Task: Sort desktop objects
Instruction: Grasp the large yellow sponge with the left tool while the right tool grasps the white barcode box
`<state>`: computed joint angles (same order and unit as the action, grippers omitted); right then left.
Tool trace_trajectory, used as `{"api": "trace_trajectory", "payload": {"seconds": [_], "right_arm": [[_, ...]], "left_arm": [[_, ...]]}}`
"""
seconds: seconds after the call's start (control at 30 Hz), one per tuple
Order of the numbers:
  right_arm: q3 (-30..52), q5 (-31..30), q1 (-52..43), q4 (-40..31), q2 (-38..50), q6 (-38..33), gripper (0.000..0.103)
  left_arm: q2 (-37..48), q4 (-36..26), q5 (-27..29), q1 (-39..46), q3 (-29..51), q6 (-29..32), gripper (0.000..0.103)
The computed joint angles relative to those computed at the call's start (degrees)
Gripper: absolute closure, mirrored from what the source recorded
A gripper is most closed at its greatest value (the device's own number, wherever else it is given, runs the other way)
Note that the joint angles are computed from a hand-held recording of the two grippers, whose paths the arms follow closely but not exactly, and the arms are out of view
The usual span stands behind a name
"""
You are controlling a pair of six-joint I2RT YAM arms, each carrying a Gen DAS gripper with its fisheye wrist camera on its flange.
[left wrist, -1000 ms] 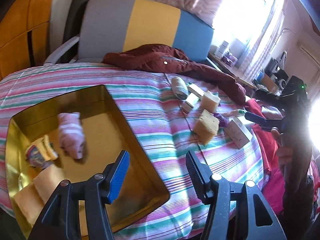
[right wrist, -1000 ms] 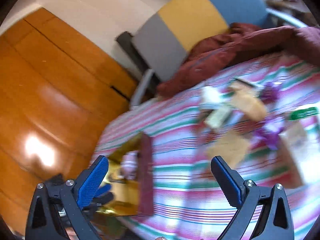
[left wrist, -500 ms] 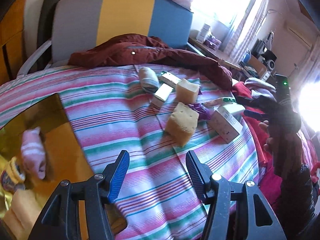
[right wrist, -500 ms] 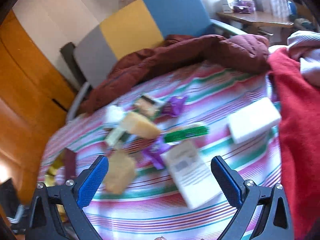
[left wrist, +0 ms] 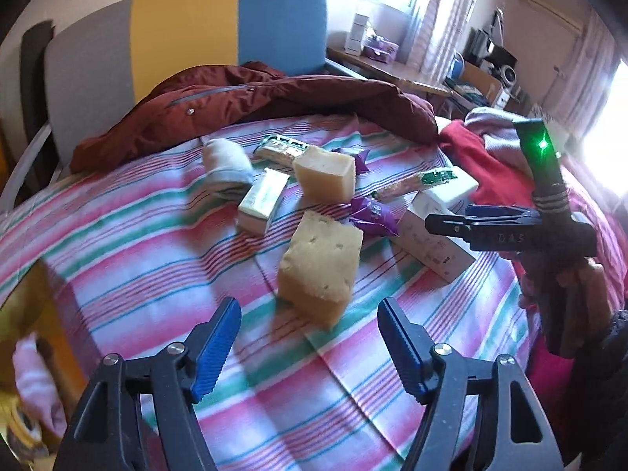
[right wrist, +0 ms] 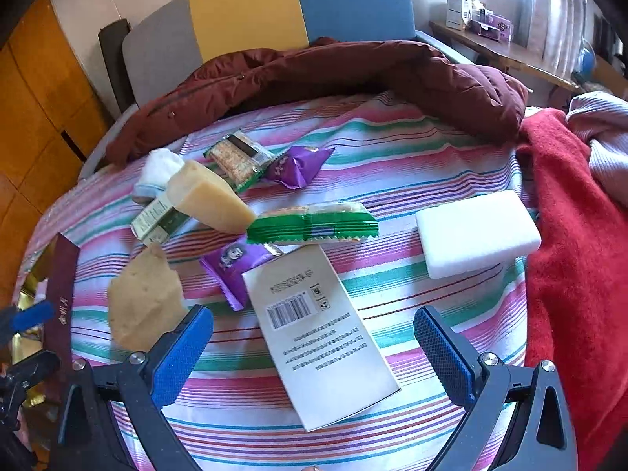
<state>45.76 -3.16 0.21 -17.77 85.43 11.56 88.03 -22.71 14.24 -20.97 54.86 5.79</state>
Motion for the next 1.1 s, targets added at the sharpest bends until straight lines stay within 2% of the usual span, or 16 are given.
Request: {"api": "trace_trajectory", "payload": {"seconds": [0.27, 0.5, 0.7, 0.77, 0.83, 0.87, 0.93, 1.0, 1.1], "right_arm": [[0.4, 0.5, 0.8, 0.1, 0.9, -0.4, 0.000], [1.2, 4.8, 3.0, 0.1, 3.4, -1.6, 0.000], [1.3, 5.6, 3.2, 1.1, 4.2, -2.4, 0.002], [1.3, 5.8, 3.3, 1.3, 4.5, -2.6, 0.006], [1.6, 5.8, 3.5, 1.3, 5.0, -3.0, 0.017], [1.6, 5.8, 3.6, 1.4, 5.2, -3.2, 0.022], [1.9, 6.0, 3.9, 1.4, 5.7, -3.7, 0.042], [2.3, 6.2, 4.4, 0.8, 6.6, -3.9, 0.052], [2.3, 7.0, 5.1, 0.5, 6.8, -4.1, 0.053]], "left_arm": [[8.5, 1.3, -2.6, -3.0, 5.5, 2.2, 0.028], [14.3, 1.4, -4.5, -5.3, 9.6, 3.2, 0.028], [19.1, 1.9, -5.9, -6.7, 12.7, 3.2, 0.028], [20.2, 2.5, -6.0, -6.8, 13.2, 2.9, 0.031], [20.8, 3.4, -5.8, -6.7, 13.1, 2.3, 0.043], [20.9, 3.7, -5.7, -6.7, 12.9, 2.3, 0.043], [20.2, 5.3, -5.8, -6.8, 11.4, 2.4, 0.046], [19.3, 6.5, -5.9, -6.9, 10.0, 2.6, 0.048], [16.6, 8.6, -6.9, -6.9, 6.9, 2.2, 0.048]]}}
